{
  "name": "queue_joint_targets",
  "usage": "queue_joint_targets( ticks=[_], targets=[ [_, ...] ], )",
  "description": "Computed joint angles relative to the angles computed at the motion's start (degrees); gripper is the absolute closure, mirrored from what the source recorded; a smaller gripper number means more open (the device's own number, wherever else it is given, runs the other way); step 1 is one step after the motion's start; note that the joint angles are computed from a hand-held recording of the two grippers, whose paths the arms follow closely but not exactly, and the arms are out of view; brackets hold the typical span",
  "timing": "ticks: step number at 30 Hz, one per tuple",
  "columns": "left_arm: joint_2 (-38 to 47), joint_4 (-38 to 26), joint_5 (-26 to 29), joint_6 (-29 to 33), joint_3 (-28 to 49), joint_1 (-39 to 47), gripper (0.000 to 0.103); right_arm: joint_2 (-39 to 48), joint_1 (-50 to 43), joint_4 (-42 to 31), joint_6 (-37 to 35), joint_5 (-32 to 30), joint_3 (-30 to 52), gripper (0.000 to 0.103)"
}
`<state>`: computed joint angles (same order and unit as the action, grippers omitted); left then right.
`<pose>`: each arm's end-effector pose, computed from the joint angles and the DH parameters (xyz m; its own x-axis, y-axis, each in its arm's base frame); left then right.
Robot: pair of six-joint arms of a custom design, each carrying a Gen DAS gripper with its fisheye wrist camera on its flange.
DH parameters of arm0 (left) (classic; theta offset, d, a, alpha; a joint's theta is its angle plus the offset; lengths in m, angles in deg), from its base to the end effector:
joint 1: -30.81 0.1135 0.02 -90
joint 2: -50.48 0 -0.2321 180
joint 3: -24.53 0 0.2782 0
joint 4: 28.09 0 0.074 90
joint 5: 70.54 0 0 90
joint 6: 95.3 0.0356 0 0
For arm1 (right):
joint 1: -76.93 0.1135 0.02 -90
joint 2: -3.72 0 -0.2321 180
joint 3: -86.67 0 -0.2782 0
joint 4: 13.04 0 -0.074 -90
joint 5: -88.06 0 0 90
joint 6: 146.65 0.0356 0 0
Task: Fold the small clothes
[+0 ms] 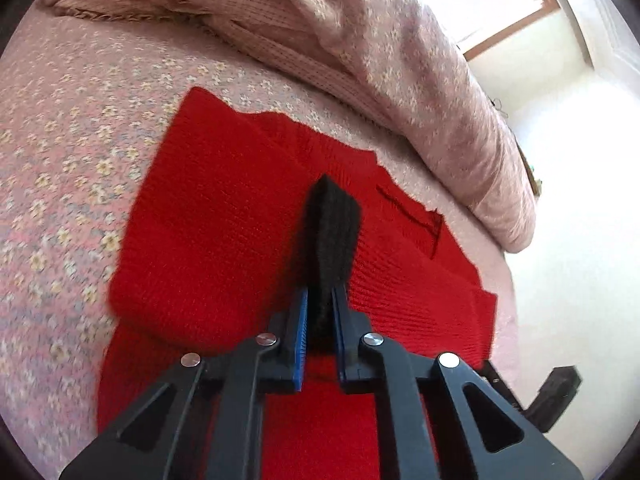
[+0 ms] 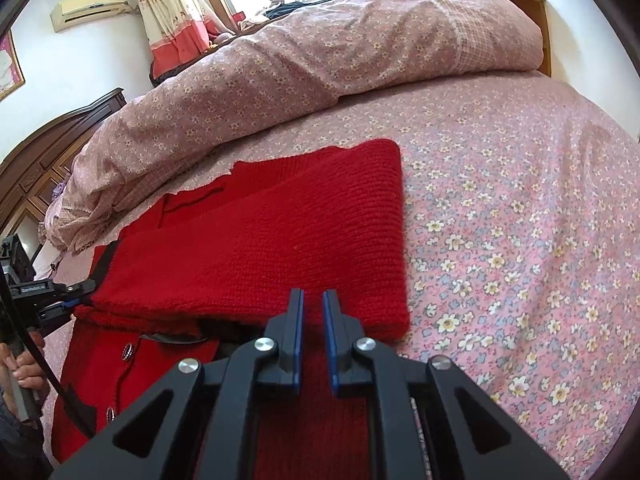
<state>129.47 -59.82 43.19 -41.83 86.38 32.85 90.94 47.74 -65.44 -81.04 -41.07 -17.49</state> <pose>0.3119 -0.0032 0.1791 -0.7429 -0.5717 -0.3481 -0.2617 0.7268 -0.6351 0.2959 -0.1396 0.1993 -0.7690 0.0627 -0.6362 -0.2005 0.9213 0.3332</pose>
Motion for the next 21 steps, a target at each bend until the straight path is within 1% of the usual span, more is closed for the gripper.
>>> queue_joint_targets(
  ticks=[3, 5, 7, 9, 10, 12, 15, 17, 21],
  targets=[
    [-1.5, -3.5, -1.7, 1.7, 1.9, -0.9, 0.098, 0.2, 0.0, -0.5, -0.7, 0.2, 0.3, 0.093],
    [-2.0, -4.4, -3.1, 2.5, 2.3, -1.7, 0.098, -0.2, 0.3, 0.0, -1.1, 0.9, -0.2, 0.093],
    [-0.8, -6.6, -5.1, 3.6, 3.3, -2.9, 0.098, -0.5, 0.6, 0.2, -1.3, 1.6, -0.5, 0.093],
    [0.7, -7.6, -7.5, 4.5, 3.8, -4.1, 0.098, -0.2, 0.5, 0.2, -1.2, 1.8, -0.2, 0.093],
    [1.6, -7.8, -8.4, 5.0, 4.2, -4.5, 0.098, 0.2, 0.4, 0.2, -0.8, 2.1, 0.1, 0.096],
    [3.6, -8.4, -11.0, 5.4, 5.3, -5.3, 0.097, 1.3, -0.1, -0.2, -0.1, 2.0, 1.0, 0.098],
    [3.2, -8.4, -14.8, 5.5, 5.1, -5.7, 0.097, 2.4, -0.7, -0.8, 0.2, 1.8, 1.9, 0.102],
    [1.8, -8.4, -14.9, 5.6, 4.3, -4.7, 0.097, 2.6, -0.7, -0.9, 0.0, 2.3, 2.1, 0.103],
    [0.1, -8.2, -12.8, 5.1, 2.7, -2.4, 0.097, 1.7, -0.2, -0.1, 0.1, 3.9, 1.3, 0.103]
  ],
)
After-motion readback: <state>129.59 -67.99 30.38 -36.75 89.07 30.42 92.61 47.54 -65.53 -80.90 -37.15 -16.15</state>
